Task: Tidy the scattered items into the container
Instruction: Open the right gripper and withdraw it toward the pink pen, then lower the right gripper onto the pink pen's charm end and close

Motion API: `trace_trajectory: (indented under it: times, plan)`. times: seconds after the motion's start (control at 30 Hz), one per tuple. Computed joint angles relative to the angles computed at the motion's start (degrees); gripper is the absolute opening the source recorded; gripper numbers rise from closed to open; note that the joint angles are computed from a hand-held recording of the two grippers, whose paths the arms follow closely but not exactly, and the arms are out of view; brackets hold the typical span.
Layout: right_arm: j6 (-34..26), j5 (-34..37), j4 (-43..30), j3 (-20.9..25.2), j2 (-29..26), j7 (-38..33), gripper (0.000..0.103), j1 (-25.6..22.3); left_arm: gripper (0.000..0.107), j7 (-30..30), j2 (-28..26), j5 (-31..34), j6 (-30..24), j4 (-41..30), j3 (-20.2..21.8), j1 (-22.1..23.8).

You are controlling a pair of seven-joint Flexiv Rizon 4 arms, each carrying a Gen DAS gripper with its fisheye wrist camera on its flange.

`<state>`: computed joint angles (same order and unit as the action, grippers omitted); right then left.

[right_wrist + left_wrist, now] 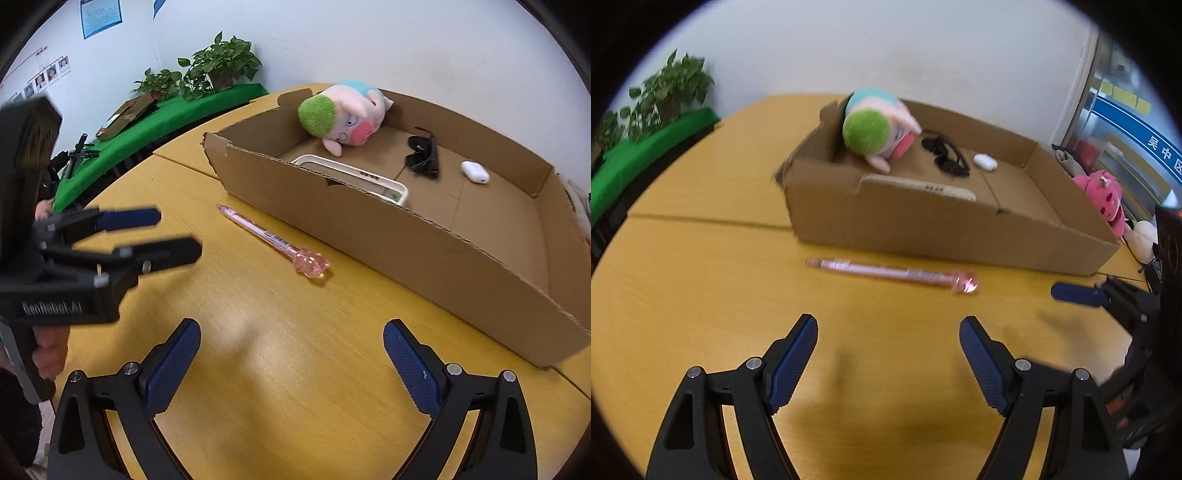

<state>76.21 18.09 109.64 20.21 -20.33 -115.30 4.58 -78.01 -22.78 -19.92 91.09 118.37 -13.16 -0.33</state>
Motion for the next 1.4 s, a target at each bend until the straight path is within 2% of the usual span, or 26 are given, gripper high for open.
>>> trace_trajectory:
  times: [0.17,0.23,0.3,0.33,0.43,0.53,0.7,0.77,0.87,0.97,1.07,1.13,1.17,1.23,1.4]
  plan:
    - [0.31,0.12,-3.63,1.3,-3.15,-2.06,0.1,-0.15,0.079,1.33,-0.88,-3.11,-1.65,0.73,-3.61,4.23]
    - [-0.23,-0.06,-5.15,2.36,-4.27,-3.5,0.1,-0.45,0.079,2.37,-1.09,-4.93,-1.55,0.88,-3.97,4.44]
    - [-1.29,-0.29,-6.86,3.4,-5.6,-5.4,0.099,-0.78,0.079,-1.08,-1.36,-2.44,-2.75,-0.19,0.73,1.33]
    - [-1.66,-0.31,-7.68,3.63,-6.18,-5.98,0.099,-0.79,0.079,-1.3,-1.47,-2.91,-3.26,-0.39,1.46,0.87]
    - [-2.14,-0.19,-9.97,4.41,-8.07,-7.82,0.099,-0.79,0.078,-0.84,-1.25,-5.25,-3.65,0.8,-0.95,3.58]
    - [-5.59,0.21,-12.76,5.05,-10.09,-9.01,0.099,-1.36,0.079,-1.84,-0.92,-4.22,-4.0,0.7,1.85,1.83]
    - [-11.2,1.86,-15.22,4.95,-12.01,-12.29,0.098,-1.65,0.079,-2.42,-0.45,-3.06,-4.39,0.91,3.77,0.72]
    - [-11.63,3.32,-15.11,5.13,-11.66,-13.65,0.098,-1.96,0.079,-4.23,-0.68,-0.5,-5.4,-0.17,7.6,-2.34]
    - [-13.71,4.77,-14.65,4.45,-10.44,-14.61,0.09,-1.81,0.079,-8.14,-1.27,5.32,-8.24,-2.69,14.44,-7.63]
    - [-11.19,2.92,-10.85,1.49,-8.11,-13.6,0.082,1.33,0.079,-11.39,-1.4,8.66,-9.66,-3.88,16.63,-9.15]
    - [-6.04,-0.63,-6.95,-1.7,-6.59,-8.95,0.062,5.27,0.079,-13.8,-1.76,10.03,-11.35,-5.41,16.76,-9.08]
    - [-3.35,-2.64,-5.53,-2.68,-6.44,-5.57,0.044,6.67,0.079,-13.61,-2.11,9.34,-12.2,-6.29,14.83,-7.53]
    - [-1.67,-4.4,-4.59,-3.69,-6.36,-3.56,0.04,7.88,0.079,-13.1,-2.95,8.47,-12.9,-7.63,13.43,-6.58]
    - [0.43,-7.51,-3.1,-5.02,-6.13,0.0,0.025,9.39,0.079,-12.27,-3.23,6.51,-13.19,-8.01,11.23,-4.86]
    - [2.27,-12.21,1.3,-6.57,-3.82,8.93,0.024,10.77,0.079,-13.83,-4.83,4.98,-14.01,-10.5,10.64,-5.08]
